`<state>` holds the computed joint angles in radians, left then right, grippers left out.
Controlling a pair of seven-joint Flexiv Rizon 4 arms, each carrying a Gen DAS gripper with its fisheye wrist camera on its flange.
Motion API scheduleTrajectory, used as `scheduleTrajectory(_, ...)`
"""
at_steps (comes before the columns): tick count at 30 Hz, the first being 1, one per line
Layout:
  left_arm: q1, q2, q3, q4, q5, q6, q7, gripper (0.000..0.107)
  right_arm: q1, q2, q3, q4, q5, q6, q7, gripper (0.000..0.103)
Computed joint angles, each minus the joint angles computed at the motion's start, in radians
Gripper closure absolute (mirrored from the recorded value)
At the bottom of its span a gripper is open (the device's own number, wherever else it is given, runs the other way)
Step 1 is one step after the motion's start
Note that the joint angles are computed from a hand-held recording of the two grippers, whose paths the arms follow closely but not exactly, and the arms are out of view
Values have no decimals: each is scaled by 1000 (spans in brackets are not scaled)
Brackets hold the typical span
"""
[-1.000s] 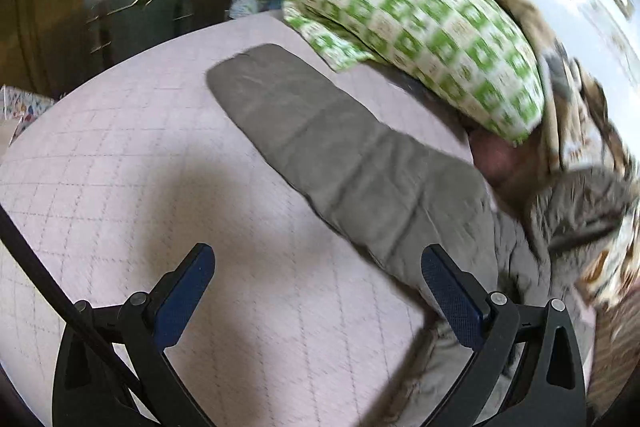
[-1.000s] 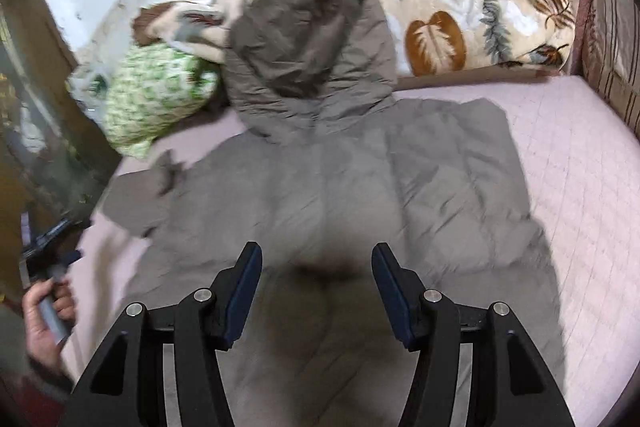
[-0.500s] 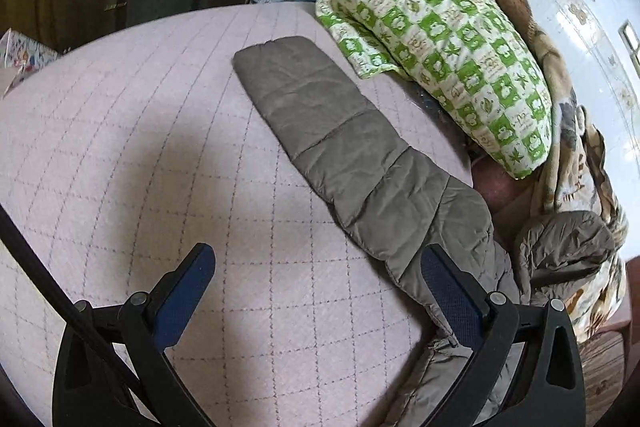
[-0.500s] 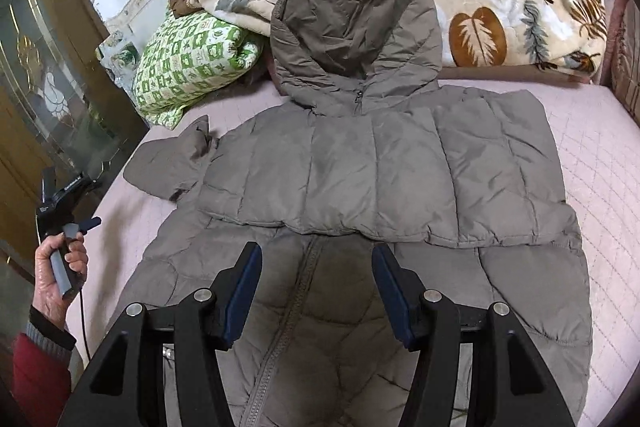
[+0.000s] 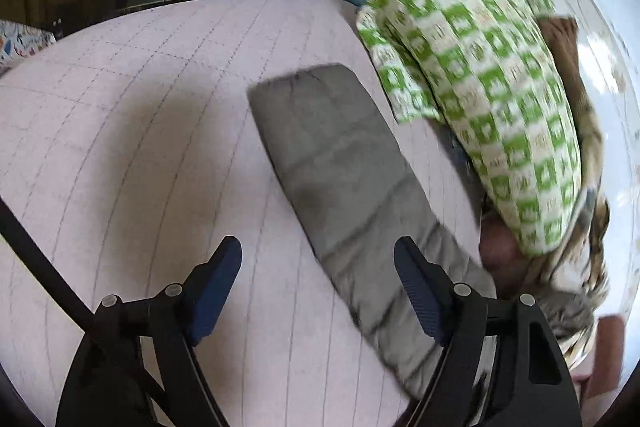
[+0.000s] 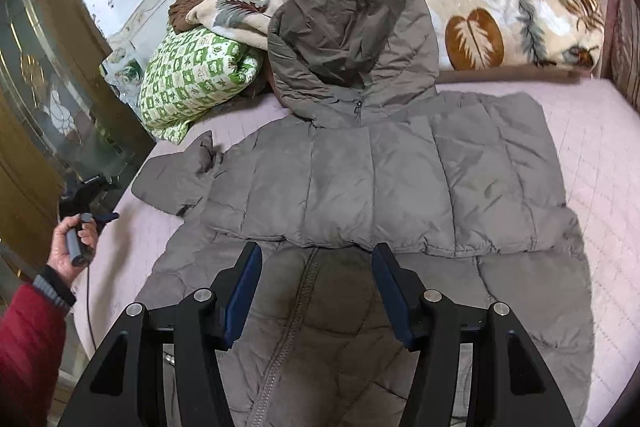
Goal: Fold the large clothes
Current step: 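Lower the left gripper onto the other sleeve cuff and close it, then lift the held sleeve with the left gripper and fold it across the jacket body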
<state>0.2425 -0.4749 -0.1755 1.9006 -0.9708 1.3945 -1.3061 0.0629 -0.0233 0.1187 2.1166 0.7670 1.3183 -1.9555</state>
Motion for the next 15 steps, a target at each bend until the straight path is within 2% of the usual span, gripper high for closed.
scheduleTrajectory(1,24,-15,-31,-11,-40,11,33,31,2,-5,1,1,-7,6,5,41)
scheduleTrajectory(3,58,-48,-81,-38,-125,28,94,41,8,-17,7,5,-23,24,8,41)
scheduleTrajectory(7,70,-115,-95,-108,-197,27,150,47,7,-47,22,-2,-38,25,5,41)
scheduleTrajectory(8,73,-126,-102,-120,-216,36,174,53,9,-55,27,-2,-49,31,11,41)
scheduleTrajectory(11,88,-161,-137,-163,-292,56,262,54,9,-79,43,-3,-79,42,18,41)
scheduleTrajectory(15,74,-213,-148,-234,-377,79,342,54,-5,-105,68,-17,-82,38,6,41)
